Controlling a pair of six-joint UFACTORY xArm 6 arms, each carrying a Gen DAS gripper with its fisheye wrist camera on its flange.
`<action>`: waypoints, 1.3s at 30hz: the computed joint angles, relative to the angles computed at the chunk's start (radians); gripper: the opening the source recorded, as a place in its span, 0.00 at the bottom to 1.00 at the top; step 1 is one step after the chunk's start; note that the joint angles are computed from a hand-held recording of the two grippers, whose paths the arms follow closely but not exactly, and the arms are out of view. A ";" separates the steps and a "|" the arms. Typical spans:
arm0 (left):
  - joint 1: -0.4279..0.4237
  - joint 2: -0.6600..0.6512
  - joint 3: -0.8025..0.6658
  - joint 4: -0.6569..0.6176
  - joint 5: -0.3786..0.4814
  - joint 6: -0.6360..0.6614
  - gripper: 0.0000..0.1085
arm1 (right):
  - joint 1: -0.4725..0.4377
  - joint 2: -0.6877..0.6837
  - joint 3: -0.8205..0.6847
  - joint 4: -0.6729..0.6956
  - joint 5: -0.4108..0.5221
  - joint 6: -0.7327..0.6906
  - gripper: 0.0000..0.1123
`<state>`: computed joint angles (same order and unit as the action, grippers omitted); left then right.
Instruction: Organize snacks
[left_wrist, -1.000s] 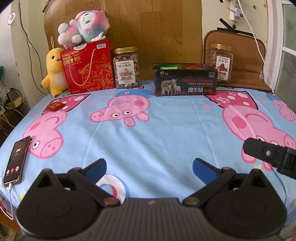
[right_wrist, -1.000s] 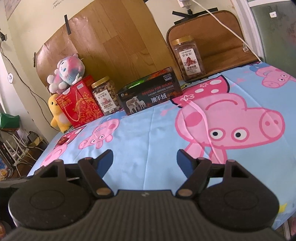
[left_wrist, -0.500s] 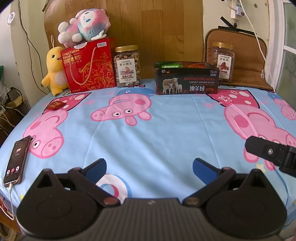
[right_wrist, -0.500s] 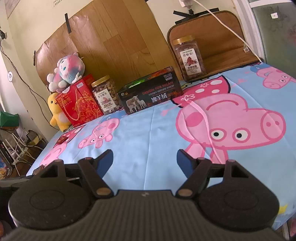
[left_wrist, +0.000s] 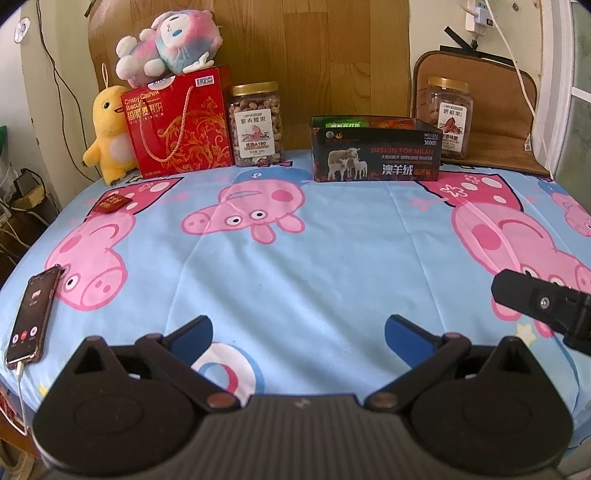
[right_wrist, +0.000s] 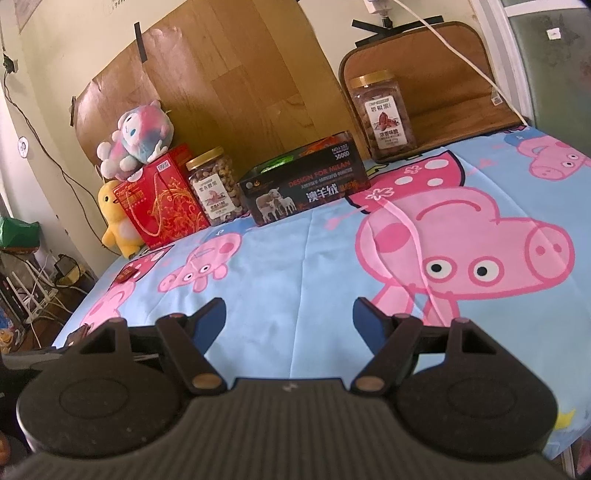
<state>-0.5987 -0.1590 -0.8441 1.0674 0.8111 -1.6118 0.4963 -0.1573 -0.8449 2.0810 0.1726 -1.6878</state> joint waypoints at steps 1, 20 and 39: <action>0.006 0.001 0.001 -0.001 -0.010 0.000 0.95 | 0.001 0.003 -0.003 -0.011 -0.002 0.003 0.69; 0.208 0.133 -0.095 0.206 -0.261 -0.126 0.95 | -0.047 0.188 -0.165 -0.293 0.020 0.188 0.69; 0.391 0.518 -0.521 -0.001 -0.340 0.205 0.95 | -0.199 0.681 -0.758 -0.775 0.128 0.653 0.69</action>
